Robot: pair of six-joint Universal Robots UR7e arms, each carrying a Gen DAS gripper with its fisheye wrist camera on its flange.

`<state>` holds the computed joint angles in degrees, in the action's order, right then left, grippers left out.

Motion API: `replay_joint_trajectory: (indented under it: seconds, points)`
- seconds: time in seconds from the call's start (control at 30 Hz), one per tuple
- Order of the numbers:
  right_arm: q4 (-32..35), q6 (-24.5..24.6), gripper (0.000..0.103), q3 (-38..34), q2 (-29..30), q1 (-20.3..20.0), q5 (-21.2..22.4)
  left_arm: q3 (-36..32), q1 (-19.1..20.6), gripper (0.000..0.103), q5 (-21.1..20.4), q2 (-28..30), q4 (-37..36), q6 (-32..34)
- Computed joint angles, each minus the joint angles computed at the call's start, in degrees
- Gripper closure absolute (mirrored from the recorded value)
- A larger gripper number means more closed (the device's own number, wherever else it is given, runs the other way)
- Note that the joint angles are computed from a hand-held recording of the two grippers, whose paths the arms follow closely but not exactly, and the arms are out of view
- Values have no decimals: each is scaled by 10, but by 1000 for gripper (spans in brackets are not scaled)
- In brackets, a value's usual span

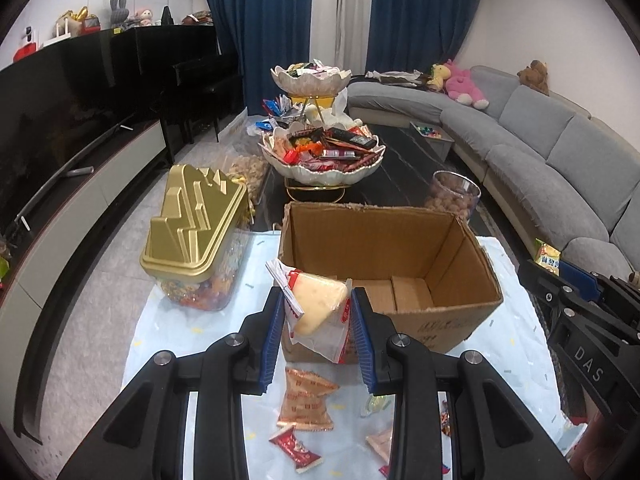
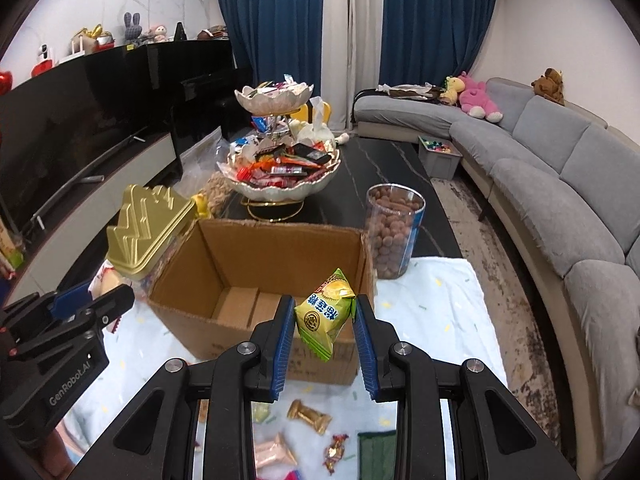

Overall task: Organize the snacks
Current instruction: 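Lower both packets into the cardboard box and open both tools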

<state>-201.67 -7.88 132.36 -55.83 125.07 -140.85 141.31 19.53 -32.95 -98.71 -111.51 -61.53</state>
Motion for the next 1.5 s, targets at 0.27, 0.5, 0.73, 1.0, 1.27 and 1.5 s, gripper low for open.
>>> replay_joint_trajectory:
  seconds: [0.27, 0.5, 0.73, 1.0, 1.27, 1.5]
  points:
    - [12, -10, 72, -28, 8, -10, 4, -14, 31, 70, 16, 27, -59, 53]
    - [21, -17, 72, -54, 21, -21, 12, -25, 63, 70, 22, 61, -143, 123]
    - [38, -13, 72, -76, 39, -42, 25, -35, 104, 70, 15, 101, -240, 203]
    - [52, -15, 72, -96, 59, -65, 37, -44, 146, 69, 1, 145, -312, 253]
    - [67, -16, 72, -106, 71, -81, 45, -53, 174, 69, -15, 174, -351, 282]
    - [68, -33, 71, -111, 73, -87, 49, -55, 182, 62, -22, 186, -366, 296]
